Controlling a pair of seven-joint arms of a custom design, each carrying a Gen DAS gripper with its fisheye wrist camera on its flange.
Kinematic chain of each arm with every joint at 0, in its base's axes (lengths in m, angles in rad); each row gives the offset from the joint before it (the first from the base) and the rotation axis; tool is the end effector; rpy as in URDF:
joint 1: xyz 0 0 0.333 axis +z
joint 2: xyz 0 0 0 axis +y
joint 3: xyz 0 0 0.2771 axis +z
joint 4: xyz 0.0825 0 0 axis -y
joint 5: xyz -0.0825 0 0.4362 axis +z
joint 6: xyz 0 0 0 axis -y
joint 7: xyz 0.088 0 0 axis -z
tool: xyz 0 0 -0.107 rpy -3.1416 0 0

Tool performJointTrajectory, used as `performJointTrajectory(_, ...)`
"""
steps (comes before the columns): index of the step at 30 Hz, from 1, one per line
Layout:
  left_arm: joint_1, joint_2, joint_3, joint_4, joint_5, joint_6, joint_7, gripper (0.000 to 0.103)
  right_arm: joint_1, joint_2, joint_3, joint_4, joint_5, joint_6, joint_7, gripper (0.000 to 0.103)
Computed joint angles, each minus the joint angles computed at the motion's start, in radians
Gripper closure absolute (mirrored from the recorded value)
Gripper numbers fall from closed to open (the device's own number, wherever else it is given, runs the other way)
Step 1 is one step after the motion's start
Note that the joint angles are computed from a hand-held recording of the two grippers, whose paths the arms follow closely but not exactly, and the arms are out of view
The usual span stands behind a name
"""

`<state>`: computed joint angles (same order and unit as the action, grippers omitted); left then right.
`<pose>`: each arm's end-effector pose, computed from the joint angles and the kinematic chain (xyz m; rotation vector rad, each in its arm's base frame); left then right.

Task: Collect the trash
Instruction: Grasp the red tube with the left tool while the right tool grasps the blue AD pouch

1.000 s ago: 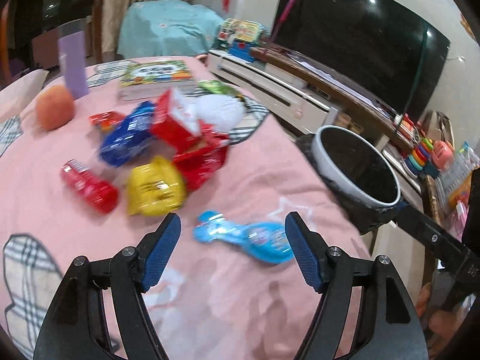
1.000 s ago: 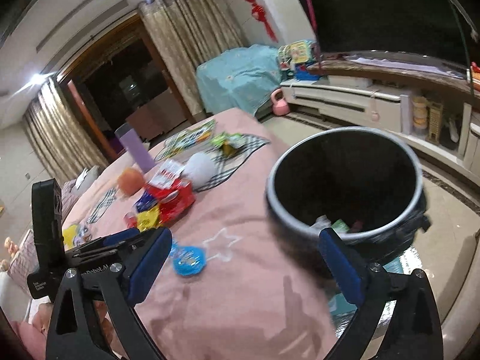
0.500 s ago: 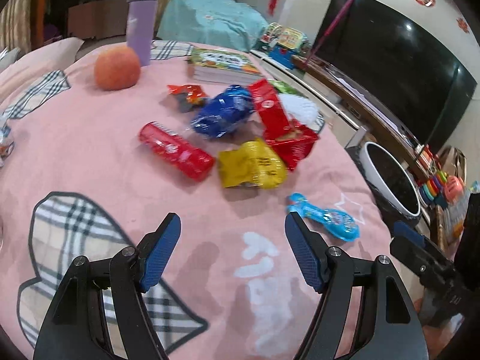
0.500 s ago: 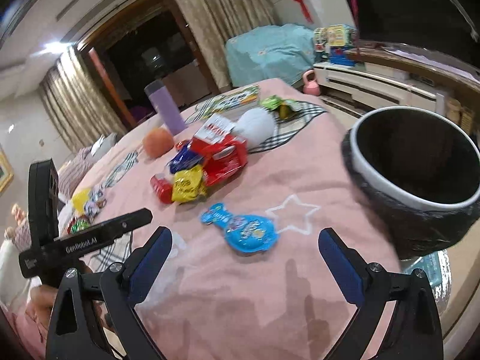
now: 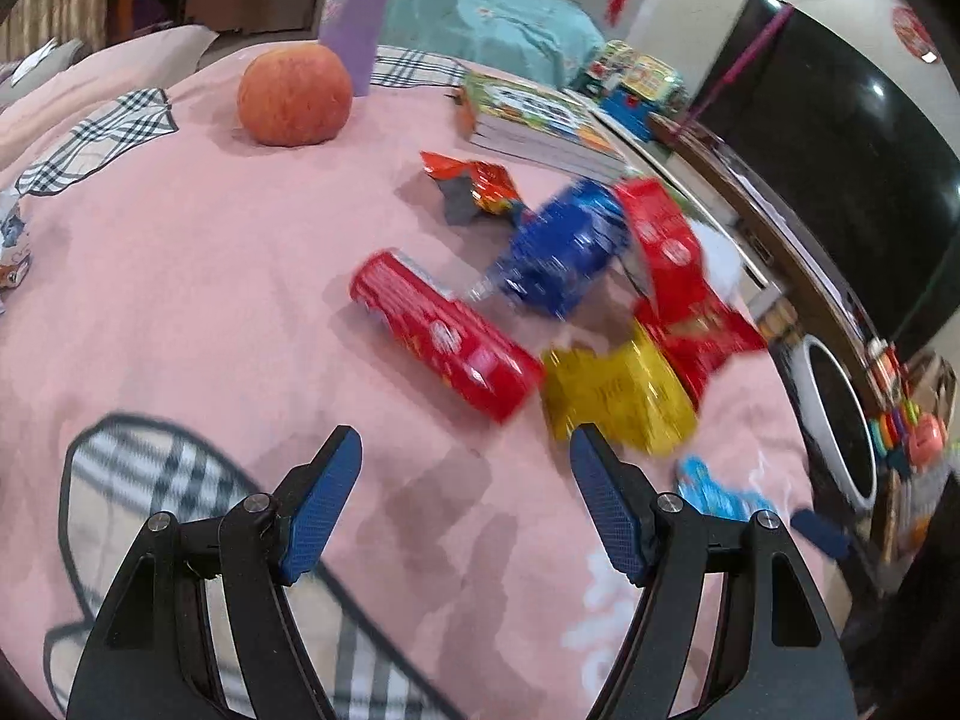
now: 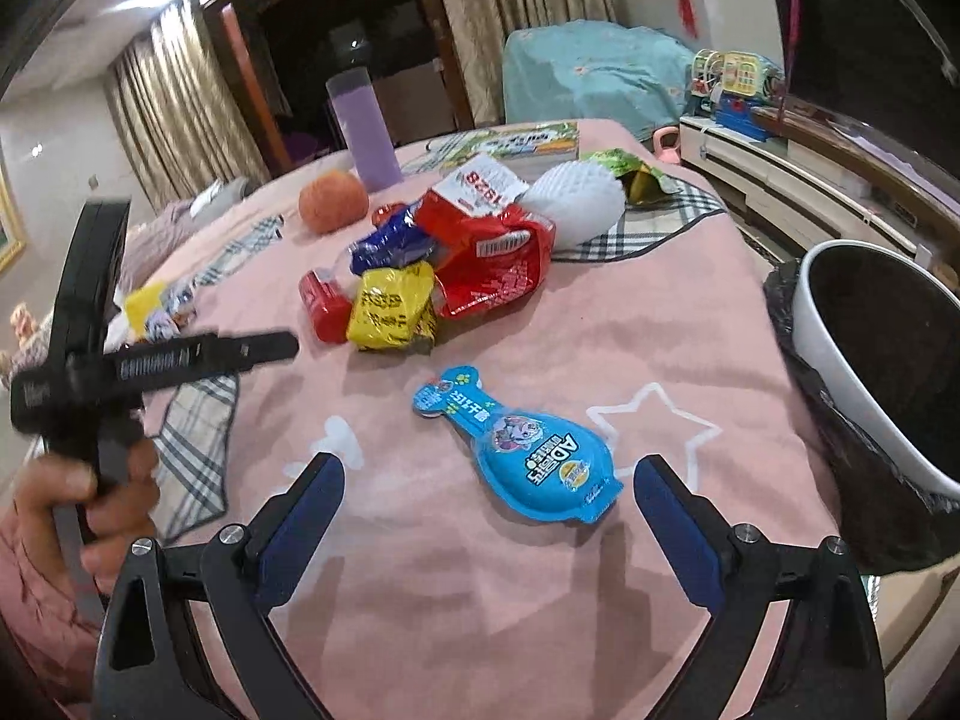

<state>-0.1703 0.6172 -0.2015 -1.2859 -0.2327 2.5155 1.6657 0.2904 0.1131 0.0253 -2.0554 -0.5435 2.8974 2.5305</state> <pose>0.7589 -0.2521 0.4166 -1.7449 2.2395 -0.9853 0.6106 0.2315 0.3936 -1.5760 1.8609 -0.5293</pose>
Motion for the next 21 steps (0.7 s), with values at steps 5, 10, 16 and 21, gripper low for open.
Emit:
performJointTrajectory(5,-0.039,0.162,0.029,0.242,0.049,-0.088,-0.077,0.029,-0.017,0.031,0.010,0.026,0.091,-0.022,-0.085,0.015)
performJointTrajectory(10,-0.040,0.203,0.005,0.291,0.067,-0.081,-0.019,0.043,-0.006,0.050,0.001,0.049,0.110,-0.063,-0.101,0.043)
performJointTrajectory(16,-0.027,0.165,-0.025,0.232,0.039,-0.066,0.099,0.065,0.000,0.045,0.001,0.046,0.110,-0.060,-0.089,0.048)
performJointTrajectory(21,0.016,0.114,-0.053,0.162,-0.028,-0.086,0.180,0.069,-0.004,0.040,0.015,0.033,0.169,-0.017,-0.106,0.049)
